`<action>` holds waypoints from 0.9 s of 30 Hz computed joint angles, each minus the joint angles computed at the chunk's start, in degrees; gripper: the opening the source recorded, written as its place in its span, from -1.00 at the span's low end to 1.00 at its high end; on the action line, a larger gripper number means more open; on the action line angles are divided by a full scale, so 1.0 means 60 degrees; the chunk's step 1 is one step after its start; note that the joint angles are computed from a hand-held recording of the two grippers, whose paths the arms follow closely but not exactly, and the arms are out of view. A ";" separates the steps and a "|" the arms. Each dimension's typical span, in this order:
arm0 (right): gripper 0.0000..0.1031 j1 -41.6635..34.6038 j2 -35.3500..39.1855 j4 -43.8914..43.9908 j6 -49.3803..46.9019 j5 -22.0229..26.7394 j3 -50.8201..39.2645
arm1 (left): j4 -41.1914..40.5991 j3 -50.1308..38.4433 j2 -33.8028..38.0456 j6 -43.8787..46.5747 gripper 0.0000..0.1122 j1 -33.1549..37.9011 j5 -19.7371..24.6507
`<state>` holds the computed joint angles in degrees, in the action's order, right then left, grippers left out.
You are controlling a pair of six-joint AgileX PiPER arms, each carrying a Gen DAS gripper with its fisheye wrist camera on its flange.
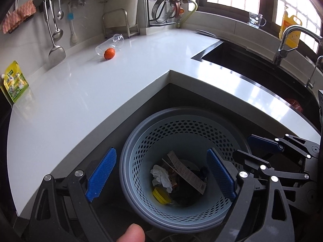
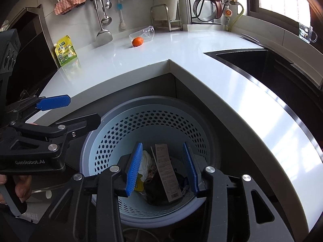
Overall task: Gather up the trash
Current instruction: 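Open both tools to release tissue and strap into the basket, then move both tools toward the orange peel and clear plastic cup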
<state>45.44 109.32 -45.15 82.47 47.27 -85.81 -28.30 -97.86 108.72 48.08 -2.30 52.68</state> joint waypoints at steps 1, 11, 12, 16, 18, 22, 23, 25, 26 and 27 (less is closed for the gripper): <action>-0.23 0.0005 0.0001 -0.0013 -0.0016 0.0012 -0.0027 | -0.0001 -0.0021 0.0004 0.0002 0.58 0.0016 -0.0013; -0.13 -0.0092 0.0140 -0.0021 -0.0632 0.0318 -0.0817 | 0.0097 -0.0985 0.0372 -0.0341 0.62 0.0222 0.0152; -0.11 -0.0125 0.0167 -0.0004 -0.0724 0.0345 -0.0929 | 0.0110 -0.1148 0.0438 -0.0371 0.62 0.0238 0.0184; -0.01 -0.0301 0.0318 0.0061 -0.1183 0.0508 -0.1490 | 0.0231 -0.2027 0.0821 -0.0635 0.63 0.0302 0.0385; 0.02 -0.0398 0.0425 0.0120 -0.1475 0.0601 -0.1845 | 0.0272 -0.2593 0.1093 -0.0792 0.66 0.0352 0.0557; 0.13 -0.0618 0.0762 0.0314 -0.2160 0.0828 -0.2785 | 0.0476 -0.3877 0.1735 -0.1183 0.67 0.0398 0.0879; 0.13 -0.0691 0.0881 0.0386 -0.2370 0.0893 -0.3076 | 0.0539 -0.4285 0.1939 -0.1290 0.67 0.0408 0.1016; 0.13 -0.0858 0.1117 0.0568 -0.2831 0.0972 -0.3664 | 0.0707 -0.5274 0.2437 -0.1566 0.67 0.0406 0.1363; 0.13 -0.0934 0.1244 0.0649 -0.3053 0.1029 -0.3971 | 0.0794 -0.5865 0.2726 -0.1721 0.68 0.0394 0.1590; 0.14 -0.1027 0.1387 0.0748 -0.3298 0.1090 -0.4312 | 0.0894 -0.6480 0.3035 -0.1877 0.69 0.0385 0.1799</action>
